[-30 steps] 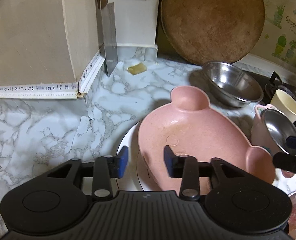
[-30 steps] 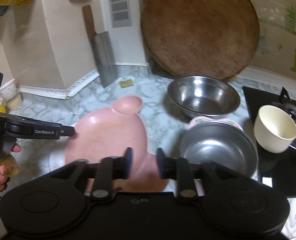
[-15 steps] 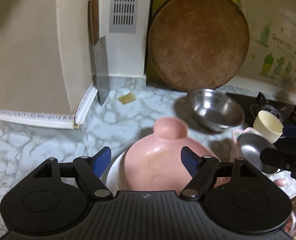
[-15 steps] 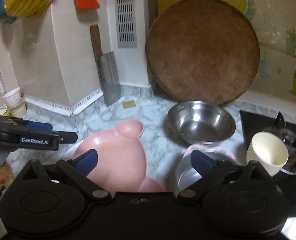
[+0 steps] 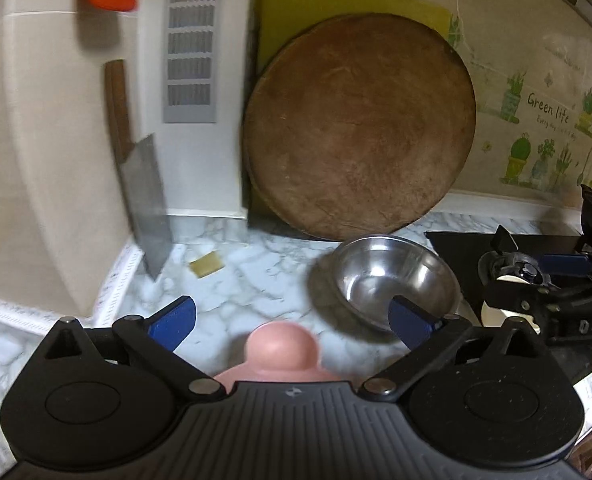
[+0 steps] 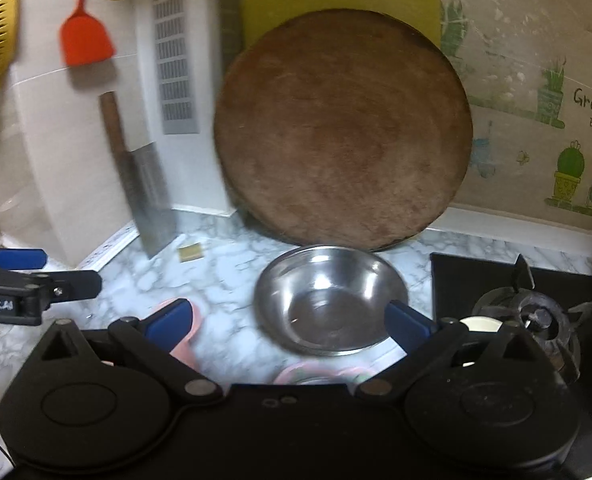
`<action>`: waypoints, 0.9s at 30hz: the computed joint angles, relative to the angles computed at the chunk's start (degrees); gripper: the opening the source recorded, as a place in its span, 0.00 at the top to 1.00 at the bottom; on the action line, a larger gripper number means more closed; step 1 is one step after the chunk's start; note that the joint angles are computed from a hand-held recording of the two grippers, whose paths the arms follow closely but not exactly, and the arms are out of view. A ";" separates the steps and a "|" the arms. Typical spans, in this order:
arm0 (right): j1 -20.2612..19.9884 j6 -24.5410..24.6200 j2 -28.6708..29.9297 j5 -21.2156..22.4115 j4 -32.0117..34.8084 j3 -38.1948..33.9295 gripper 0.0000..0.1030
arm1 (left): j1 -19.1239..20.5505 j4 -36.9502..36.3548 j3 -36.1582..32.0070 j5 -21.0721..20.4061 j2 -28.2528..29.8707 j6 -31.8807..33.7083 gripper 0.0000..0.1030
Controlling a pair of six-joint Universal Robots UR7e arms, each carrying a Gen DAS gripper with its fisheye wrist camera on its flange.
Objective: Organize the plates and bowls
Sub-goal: 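Move both tools to the rim of the large steel bowl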
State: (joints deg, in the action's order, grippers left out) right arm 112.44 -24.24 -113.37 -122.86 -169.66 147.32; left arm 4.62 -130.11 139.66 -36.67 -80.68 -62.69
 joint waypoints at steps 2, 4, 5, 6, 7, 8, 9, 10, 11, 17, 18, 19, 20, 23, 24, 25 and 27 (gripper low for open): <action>-2.65 -0.98 1.05 1.30 -0.51 -1.14 0.00 | 2.14 -3.14 -1.67 -0.27 3.11 2.48 0.00; -5.12 -1.66 2.74 1.94 -1.55 -2.35 0.00 | 4.64 -6.62 -3.52 -0.53 6.49 5.46 0.00; -6.36 -2.05 3.66 2.32 -1.99 -2.99 0.00 | 5.71 -8.08 -4.33 -0.78 7.96 6.90 0.00; -7.53 -2.35 4.73 2.59 -2.41 -3.71 0.00 | 6.78 -9.47 -5.20 -0.99 9.47 8.21 0.00; -8.65 -2.58 5.69 2.87 -2.94 -4.31 0.00 | 7.93 -10.83 -6.16 -1.13 11.15 9.38 0.00; -9.69 -2.75 6.73 3.11 -3.31 -4.93 0.00 | 8.94 -11.67 -7.10 -1.14 12.62 10.12 0.00; -10.63 -2.93 7.85 3.19 -3.57 -5.61 0.00 | 10.12 -12.15 -8.31 -1.36 14.27 10.65 0.00; -11.52 -2.80 9.01 3.30 -3.55 -6.33 0.00 | 11.34 -12.55 -9.45 -1.94 15.65 11.20 0.00; -12.43 -2.64 9.78 3.66 -3.24 -6.92 0.00 | 12.47 -13.00 -10.58 -2.61 16.93 11.79 0.00; -17.19 -1.55 15.14 3.73 -0.45 -11.22 0.00 | 18.56 -13.52 -16.71 -5.66 23.91 14.43 0.00; -17.95 -1.09 15.95 3.71 0.12 -11.88 0.01 | 19.58 -13.84 -17.42 -6.01 24.68 15.07 0.00; -18.47 -0.42 16.65 3.48 1.13 -12.58 0.01 | 20.54 -13.74 -18.22 -6.62 25.32 15.63 0.00; -19.14 0.00 17.23 3.62 2.04 -13.20 0.01 | 21.41 -13.69 -18.96 -7.11 26.03 16.08 0.00; -20.64 2.43 18.69 3.47 4.85 -14.76 0.03 | 23.45 -13.23 -21.01 -7.67 28.21 17.19 0.00; -21.18 2.87 19.08 3.73 5.52 -15.11 0.04 | 23.89 -12.96 -21.53 -7.54 28.79 17.45 0.00; -21.58 3.27 19.47 3.75 5.94 -15.38 0.06 | 24.23 -12.92 -21.91 -7.36 29.35 17.58 0.00; -22.30 3.88 20.32 3.72 7.01 -16.08 0.09 | 24.97 -12.87 -22.69 -7.30 30.23 17.95 0.00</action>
